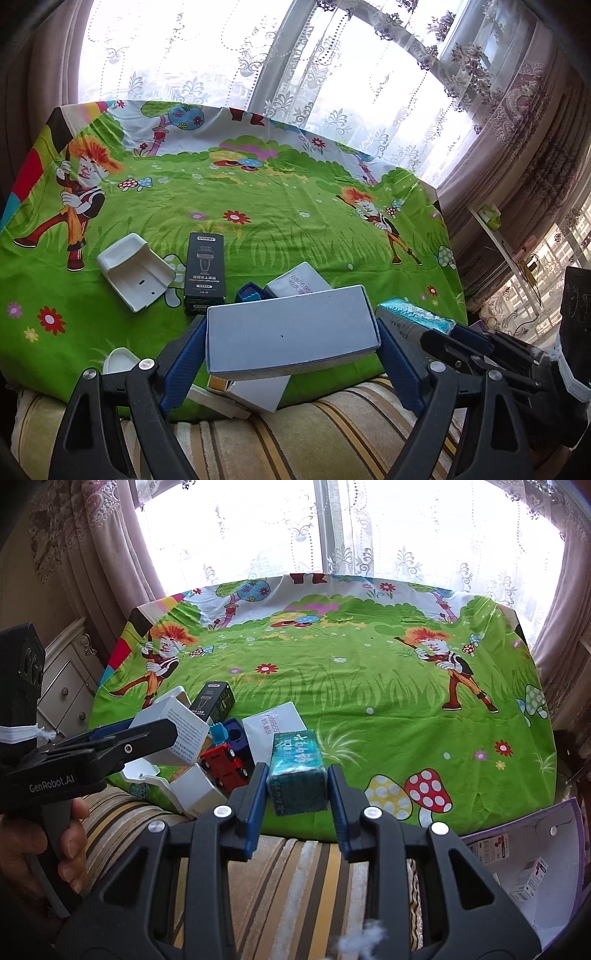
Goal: Organize rigid objects
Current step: 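Grasp the flat white box with the left gripper while the right holds the teal box, then carry both boxes to the purple box and open both grippers inside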
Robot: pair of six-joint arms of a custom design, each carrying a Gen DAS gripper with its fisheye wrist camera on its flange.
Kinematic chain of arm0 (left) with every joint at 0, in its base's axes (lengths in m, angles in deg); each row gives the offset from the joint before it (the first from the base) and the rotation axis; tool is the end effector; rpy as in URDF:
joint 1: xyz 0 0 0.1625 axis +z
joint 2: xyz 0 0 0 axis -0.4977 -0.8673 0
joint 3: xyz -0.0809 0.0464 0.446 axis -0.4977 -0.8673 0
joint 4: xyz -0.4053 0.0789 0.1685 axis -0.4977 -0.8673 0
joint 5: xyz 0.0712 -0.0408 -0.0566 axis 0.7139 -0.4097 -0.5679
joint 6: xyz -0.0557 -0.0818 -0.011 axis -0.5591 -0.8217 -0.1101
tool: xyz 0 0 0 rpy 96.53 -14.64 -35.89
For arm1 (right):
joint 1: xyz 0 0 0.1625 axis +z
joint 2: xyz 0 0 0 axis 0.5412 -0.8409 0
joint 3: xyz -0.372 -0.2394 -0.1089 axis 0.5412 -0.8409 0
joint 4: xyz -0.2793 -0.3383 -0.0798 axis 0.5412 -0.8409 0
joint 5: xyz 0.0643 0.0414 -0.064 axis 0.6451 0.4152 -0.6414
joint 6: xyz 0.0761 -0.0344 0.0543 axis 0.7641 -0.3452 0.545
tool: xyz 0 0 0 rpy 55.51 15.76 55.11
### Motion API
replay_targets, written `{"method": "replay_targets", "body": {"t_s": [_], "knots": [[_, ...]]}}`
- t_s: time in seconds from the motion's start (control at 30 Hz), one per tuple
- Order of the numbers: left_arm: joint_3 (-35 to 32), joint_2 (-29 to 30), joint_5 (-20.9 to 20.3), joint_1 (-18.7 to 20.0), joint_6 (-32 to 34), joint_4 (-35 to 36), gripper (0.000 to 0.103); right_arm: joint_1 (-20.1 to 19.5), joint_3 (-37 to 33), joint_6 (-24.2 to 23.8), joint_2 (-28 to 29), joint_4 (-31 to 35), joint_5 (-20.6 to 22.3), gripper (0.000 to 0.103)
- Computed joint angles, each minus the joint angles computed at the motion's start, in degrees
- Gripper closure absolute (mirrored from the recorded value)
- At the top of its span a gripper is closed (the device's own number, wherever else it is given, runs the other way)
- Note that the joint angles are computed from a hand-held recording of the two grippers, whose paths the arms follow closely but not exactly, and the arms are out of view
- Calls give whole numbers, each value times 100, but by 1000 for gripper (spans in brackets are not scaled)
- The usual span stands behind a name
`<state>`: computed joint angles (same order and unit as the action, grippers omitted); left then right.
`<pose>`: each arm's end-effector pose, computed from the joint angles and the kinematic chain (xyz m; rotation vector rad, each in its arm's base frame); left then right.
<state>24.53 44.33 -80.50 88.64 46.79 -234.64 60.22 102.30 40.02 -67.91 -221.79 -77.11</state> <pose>-0.2769 -0.7712 0.0582 0.8495 2.7391 -0.5964 0.1161 -0.6914 0.2458 0.1529 -2.3414 0.9155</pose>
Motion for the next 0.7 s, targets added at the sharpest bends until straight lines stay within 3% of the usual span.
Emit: {"method": "replay_targets", "body": {"t_s": [0.7], "knots": [[900, -169, -514, -661, 350, 245, 15, -345, 1508, 314, -1319, -874, -348, 66]]}}
